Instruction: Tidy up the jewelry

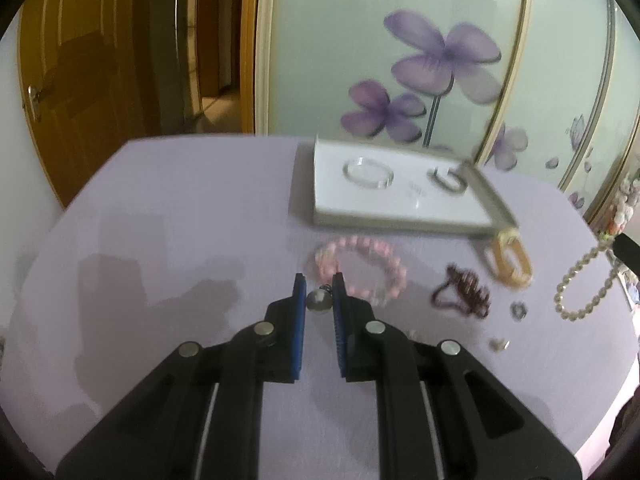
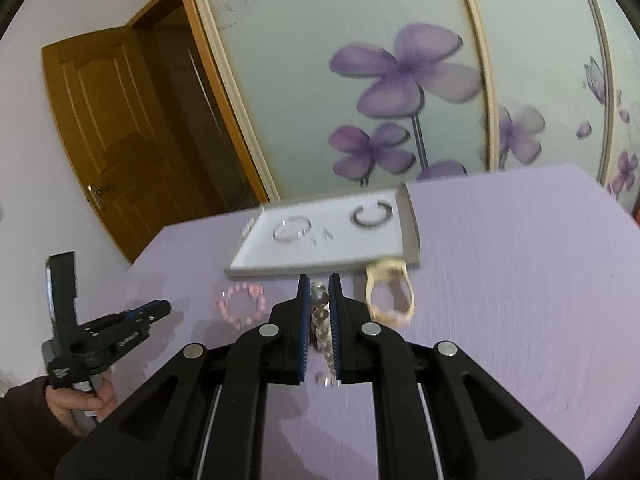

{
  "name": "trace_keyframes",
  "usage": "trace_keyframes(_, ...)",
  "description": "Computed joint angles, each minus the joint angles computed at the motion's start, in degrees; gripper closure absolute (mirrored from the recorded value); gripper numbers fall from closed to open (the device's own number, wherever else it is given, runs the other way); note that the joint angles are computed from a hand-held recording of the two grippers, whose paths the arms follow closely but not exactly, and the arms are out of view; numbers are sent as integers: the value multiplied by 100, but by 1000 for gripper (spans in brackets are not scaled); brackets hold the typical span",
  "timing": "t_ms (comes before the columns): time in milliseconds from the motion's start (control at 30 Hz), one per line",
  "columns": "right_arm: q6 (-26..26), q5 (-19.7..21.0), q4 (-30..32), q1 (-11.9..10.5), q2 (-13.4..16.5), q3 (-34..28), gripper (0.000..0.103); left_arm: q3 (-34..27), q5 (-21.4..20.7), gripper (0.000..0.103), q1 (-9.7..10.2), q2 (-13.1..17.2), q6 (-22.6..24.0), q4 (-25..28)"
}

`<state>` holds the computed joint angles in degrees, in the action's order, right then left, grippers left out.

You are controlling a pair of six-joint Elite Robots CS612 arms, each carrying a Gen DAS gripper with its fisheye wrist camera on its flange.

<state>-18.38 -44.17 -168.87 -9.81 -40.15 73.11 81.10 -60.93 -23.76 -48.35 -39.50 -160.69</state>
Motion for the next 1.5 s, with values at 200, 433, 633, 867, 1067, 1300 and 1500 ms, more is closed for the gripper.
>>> trace_keyframes(200,-85,-25,65,123,247,-697,93,-440,-111,90,92,94,313,-154)
trace_keyframes(433,22,-82,784,270,743,-1886,93,-1289,-315,90,232,428,625,49)
trace_keyframes(633,-223,-452,1595,455,1275,-2992,93,-2150,-531,90,354,857,974,413)
trace_keyframes(867,-390,-647,2858,624,2006,-4415,93,-3112,-835,90,516,1392,1083,1014)
trace_keyframes(1067,-663,-735,3716,744,2491,-5318,93,-3581,-938,90,606,1677,1165,1271)
trace_keyframes(1300,-879,-730,4144,764,2660,-5638,60,-3943,-1030,90,681,1914,1175,1462)
trace_keyframes(1500,-701,-763,3551,667,2379,-5024,43,-4118,-1205,90,728,2050,1155,1579)
